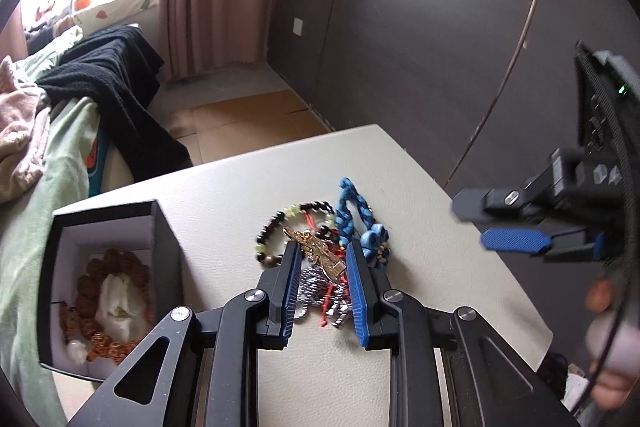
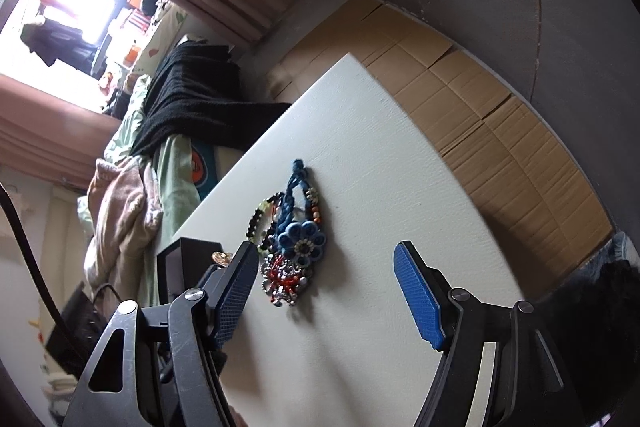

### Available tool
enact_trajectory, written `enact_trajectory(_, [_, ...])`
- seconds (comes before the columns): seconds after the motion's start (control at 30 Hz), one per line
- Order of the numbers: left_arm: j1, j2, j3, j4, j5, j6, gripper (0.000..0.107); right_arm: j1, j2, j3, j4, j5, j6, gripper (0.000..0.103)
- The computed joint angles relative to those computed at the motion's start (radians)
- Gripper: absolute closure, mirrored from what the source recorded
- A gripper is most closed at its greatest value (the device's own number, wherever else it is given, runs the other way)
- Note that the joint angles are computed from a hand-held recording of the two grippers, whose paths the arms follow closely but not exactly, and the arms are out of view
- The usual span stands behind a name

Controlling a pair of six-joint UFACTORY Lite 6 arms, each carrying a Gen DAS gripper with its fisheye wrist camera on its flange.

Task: Organize jewelry
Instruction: 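Move the left gripper to the pile and grasp the gold charm, then drop the gold charm into the box with the left gripper while the right gripper grasps the blue flower ornament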

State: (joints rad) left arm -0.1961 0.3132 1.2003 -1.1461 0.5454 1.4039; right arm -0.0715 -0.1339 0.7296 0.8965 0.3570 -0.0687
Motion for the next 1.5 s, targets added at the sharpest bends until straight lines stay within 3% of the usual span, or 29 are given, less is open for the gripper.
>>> enact_trajectory(0.33, [0.101,0.029,0.074,0.049,0.038,-0.075,0.083,0.123,0.204,0.135,-0.039,-0.079,0.028,0.033])
enact_trajectory(0.57, [0.165,0.039,0.114,0.074,0.062,-0.112,0.083,0.147,0.326,0.228,-0.136,-0.102,0.104,0.041])
enact_trajectory(0.67, [0.192,0.035,0.123,0.08,0.076,-0.123,0.083,0.162,0.36,0.253,-0.207,-0.102,0.178,0.054])
enact_trajectory(0.7, [0.202,0.032,0.124,0.081,0.08,-0.125,0.083,0.167,0.374,0.262,-0.203,-0.096,0.176,0.063])
enact_trajectory(0.83, [0.236,0.025,0.126,0.078,0.096,-0.12,0.083,0.177,0.383,0.264,-0.268,-0.096,0.246,0.075])
enact_trajectory(1.3, [0.364,0.103,0.248,0.091,0.218,-0.227,0.081,0.144,0.165,0.131,0.394,-0.076,-0.38,0.077])
enact_trajectory(1.33, [0.368,0.118,0.272,0.107,0.233,-0.256,0.078,0.152,0.151,0.128,0.456,-0.069,-0.441,0.077])
enact_trajectory(1.4, [0.377,0.147,0.317,0.135,0.257,-0.321,0.054,0.172,0.131,0.129,0.562,-0.062,-0.545,0.077])
enact_trajectory(1.43, [0.383,0.146,0.315,0.127,0.255,-0.328,0.036,0.185,0.127,0.134,0.617,-0.062,-0.601,0.077])
enact_trajectory(1.47, [0.394,0.138,0.304,0.096,0.248,-0.317,0.028,0.195,0.124,0.139,0.658,-0.06,-0.643,0.077])
enact_trajectory(1.5, [0.406,0.127,0.291,0.065,0.245,-0.298,0.028,0.208,0.12,0.144,0.709,-0.055,-0.699,0.077])
